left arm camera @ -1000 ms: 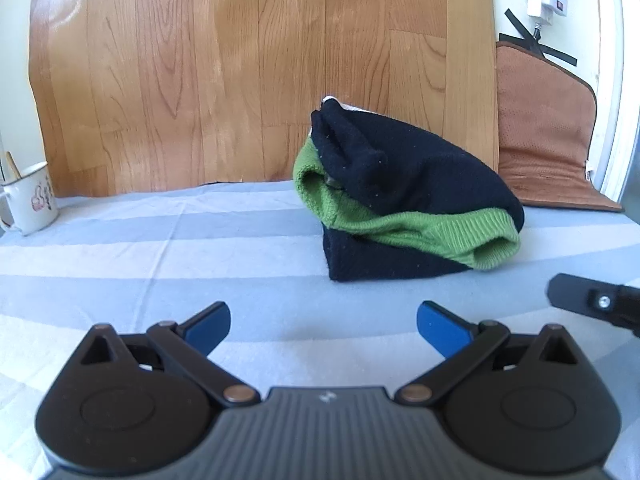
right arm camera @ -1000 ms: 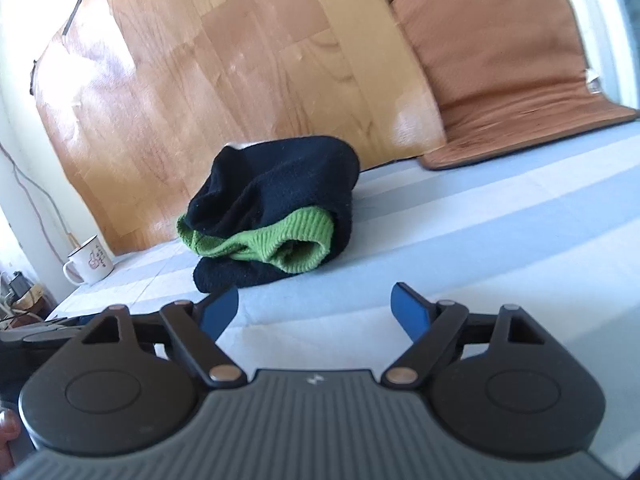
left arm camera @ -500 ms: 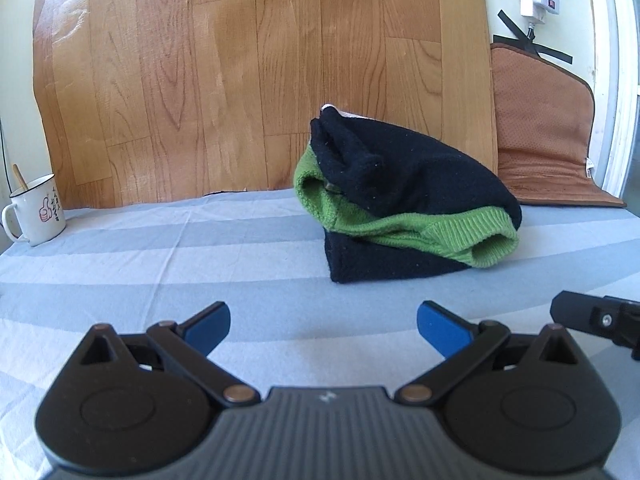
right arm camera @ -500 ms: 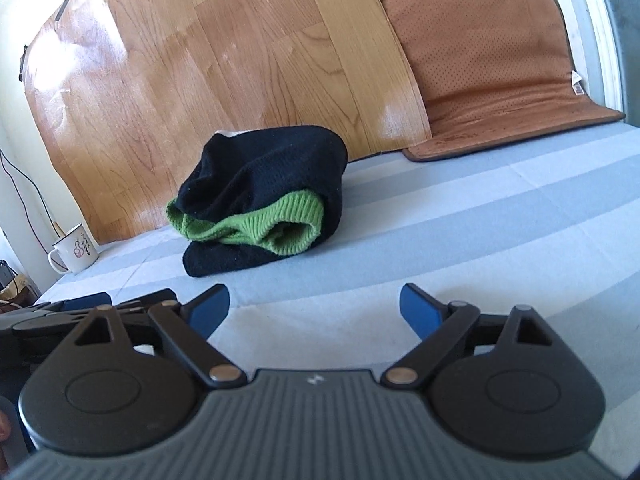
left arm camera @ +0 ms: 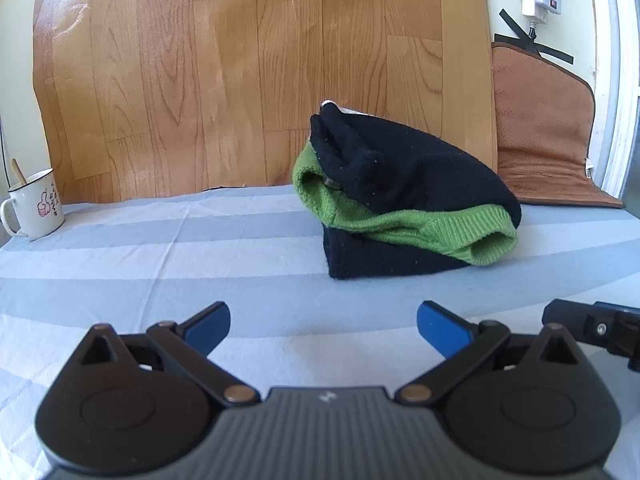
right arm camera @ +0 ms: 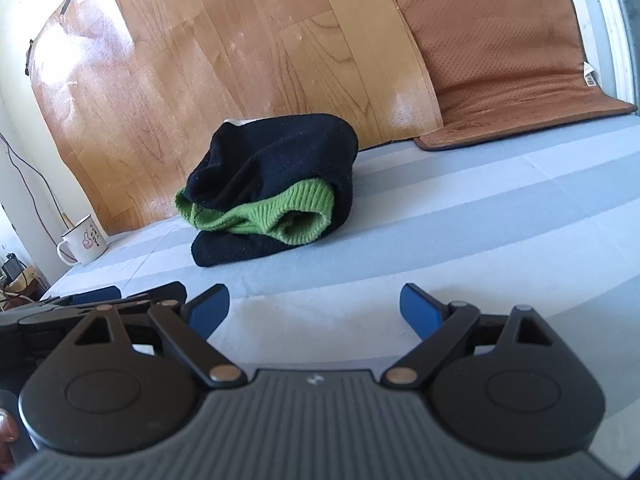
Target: Fold small clothes
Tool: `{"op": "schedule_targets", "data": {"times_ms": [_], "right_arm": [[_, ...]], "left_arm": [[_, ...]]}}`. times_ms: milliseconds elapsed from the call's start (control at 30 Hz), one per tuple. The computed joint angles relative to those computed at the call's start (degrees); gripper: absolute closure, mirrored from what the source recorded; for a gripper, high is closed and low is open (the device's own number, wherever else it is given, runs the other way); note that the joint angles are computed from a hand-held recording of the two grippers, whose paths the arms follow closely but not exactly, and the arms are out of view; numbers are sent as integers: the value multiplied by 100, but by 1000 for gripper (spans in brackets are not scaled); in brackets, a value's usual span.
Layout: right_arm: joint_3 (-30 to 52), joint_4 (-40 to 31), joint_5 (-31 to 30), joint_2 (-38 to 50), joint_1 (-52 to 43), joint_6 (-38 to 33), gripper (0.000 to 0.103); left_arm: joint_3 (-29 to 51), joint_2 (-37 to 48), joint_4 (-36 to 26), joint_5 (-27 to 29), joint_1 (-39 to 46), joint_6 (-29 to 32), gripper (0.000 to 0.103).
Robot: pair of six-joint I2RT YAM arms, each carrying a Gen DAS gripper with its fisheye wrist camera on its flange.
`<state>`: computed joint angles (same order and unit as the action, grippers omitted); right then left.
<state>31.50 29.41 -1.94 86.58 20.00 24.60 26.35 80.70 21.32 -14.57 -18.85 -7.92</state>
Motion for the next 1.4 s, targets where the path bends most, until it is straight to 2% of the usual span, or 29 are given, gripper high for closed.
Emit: {"op": "schedule_targets", "data": {"times_ms": [433,533,600,833,967,1400], "right_arm": [[50,-80,-109,29,-46,27,7],[62,-29,-400,69,-149,26,0],[34,57,-555,86,-214,70,0],[19,77,-522,82,-176,75,0],[0,111,-543,81,-193,79,0],[33,-44,-320,43,-97,-52,0]], "left_arm": [[329,197,-542,54,112,-217,0],[409,240,-680,77,139,-260,0],[471,276,-782,121,177,-285,0],[689,404,-1156,255,310,-470,0],[747,450,-1275,101,212,-368,0],[643,322,-1299,85,211,-376,0]]}}
